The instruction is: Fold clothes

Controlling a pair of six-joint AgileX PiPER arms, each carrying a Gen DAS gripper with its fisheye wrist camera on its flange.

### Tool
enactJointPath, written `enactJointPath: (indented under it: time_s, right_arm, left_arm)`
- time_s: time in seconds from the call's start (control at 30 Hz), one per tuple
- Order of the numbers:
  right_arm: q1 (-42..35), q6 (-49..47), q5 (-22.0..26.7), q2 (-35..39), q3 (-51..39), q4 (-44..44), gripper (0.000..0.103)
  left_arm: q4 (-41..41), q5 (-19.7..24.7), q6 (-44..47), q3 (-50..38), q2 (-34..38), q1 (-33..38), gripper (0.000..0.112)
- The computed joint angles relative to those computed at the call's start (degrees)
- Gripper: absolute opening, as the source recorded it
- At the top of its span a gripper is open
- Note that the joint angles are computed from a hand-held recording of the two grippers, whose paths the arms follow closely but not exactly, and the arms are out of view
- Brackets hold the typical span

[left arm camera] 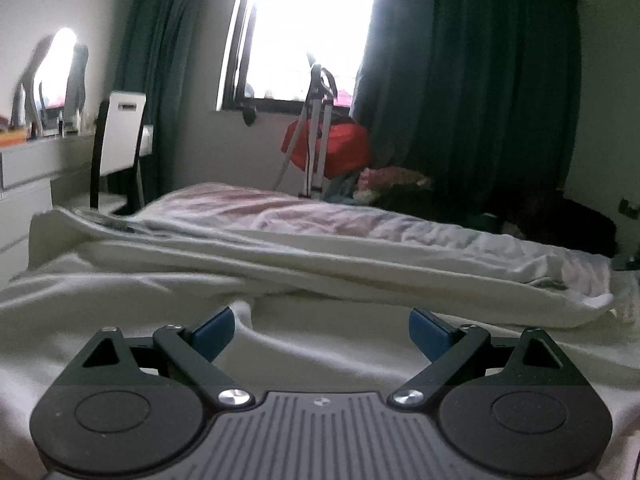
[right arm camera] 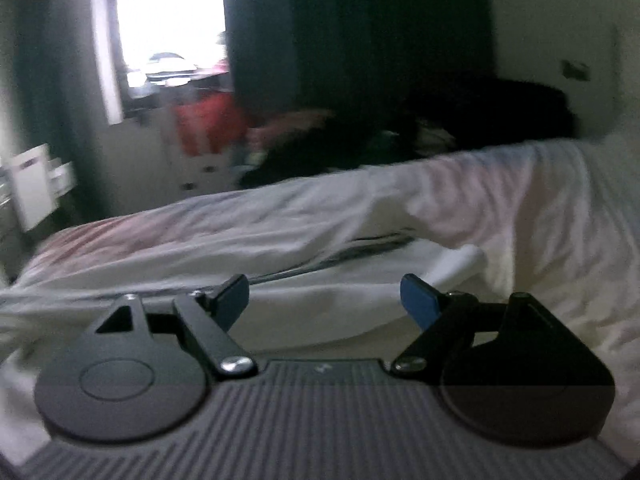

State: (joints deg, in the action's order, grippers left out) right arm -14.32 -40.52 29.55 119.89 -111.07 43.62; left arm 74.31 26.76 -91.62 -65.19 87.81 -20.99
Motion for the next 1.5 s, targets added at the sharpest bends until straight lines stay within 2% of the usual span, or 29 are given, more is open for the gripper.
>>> enactJointPath:
  time_s: [0.1, 0.17, 0.37, 0.47, 0.67, 0.77, 0.87, 0.93, 1.07, 1.17, 1.27, 1.33, 1.4, 1.5]
  right_arm:
    - [-0.59, -11.1, -0.04, -7.51, 8.86, 8.08, 0.084]
    - [-0.64, -12.97, 0.53, -10.9, 12.51, 9.24, 0.084]
    - [-0.45, -19.9, -0.68, -18.27, 24.97, 15.38, 0.084]
    - [-0.53, -19.25, -0.15, -18.98, 27.32, 14.46, 0.084]
    - [-0.32, -13.82, 1.12, -17.65, 25.95, 10.24, 0.084]
    - [-1.0, -11.99, 2.23, -17.08, 25.32, 9.69, 0.084]
    - [-1.32, -9.63, 1.82, -17.08, 25.28, 8.01, 0.084]
    - [-1.87, -7.95, 1.88, -16.93, 24.98, 7.28, 0.084]
    - [-3.5, -0.93, 1.51, -16.24, 23.43, 3.28, 0.084]
    - [-5.99, 4.76, 2.29, -15.33, 21.72, 1.34, 0.084]
    - [-10.26, 8.83, 4.45, -14.08, 20.67, 4.91, 0.084]
    - [-12.8, 15.29, 6.06, -12.69, 19.59, 5.16, 0.084]
    - [-14.07, 23.47, 8.04, -11.0, 17.9, 1.77, 0.085]
    - [-15.88, 30.43, 12.76, -7.93, 15.27, 1.74, 0.085]
  left_arm:
    - [-3.21, 1.17, 2.55, 0.76, -1.38, -0.62, 0.095]
    - [-6.23, 2.81, 5.73, 0.62, -1.87, -1.2, 0.095]
    - [-7.15, 6.37, 7.24, 1.26, -3.02, -3.64, 0.095]
    - [-10.37, 6.74, 9.84, 1.44, -3.5, -3.84, 0.095]
    - [-14.7, 9.61, 14.33, 0.03, -2.23, -4.22, 0.095]
    - [-19.54, 10.6, 18.07, -1.14, -1.61, -3.21, 0.095]
    - [-23.67, 13.39, 20.87, -2.39, -1.45, -2.36, 0.095]
    - [-28.87, 14.56, 23.85, -3.09, -2.21, -0.51, 0.095]
    - [-47.16, 15.55, 34.73, -2.7, -7.81, 8.91, 0.095]
    - [-59.84, 26.0, 47.25, -7.57, -8.76, 18.75, 0.095]
    - [-75.04, 29.77, 59.96, -8.16, -11.4, 33.14, 0.095]
    - [-79.51, 30.83, 63.03, -7.37, -13.01, 40.31, 0.095]
    - [-82.76, 31.43, 65.69, -6.76, -13.98, 46.89, 0.095]
    - [-79.31, 30.6, 62.68, -5.79, -13.33, 51.28, 0.095]
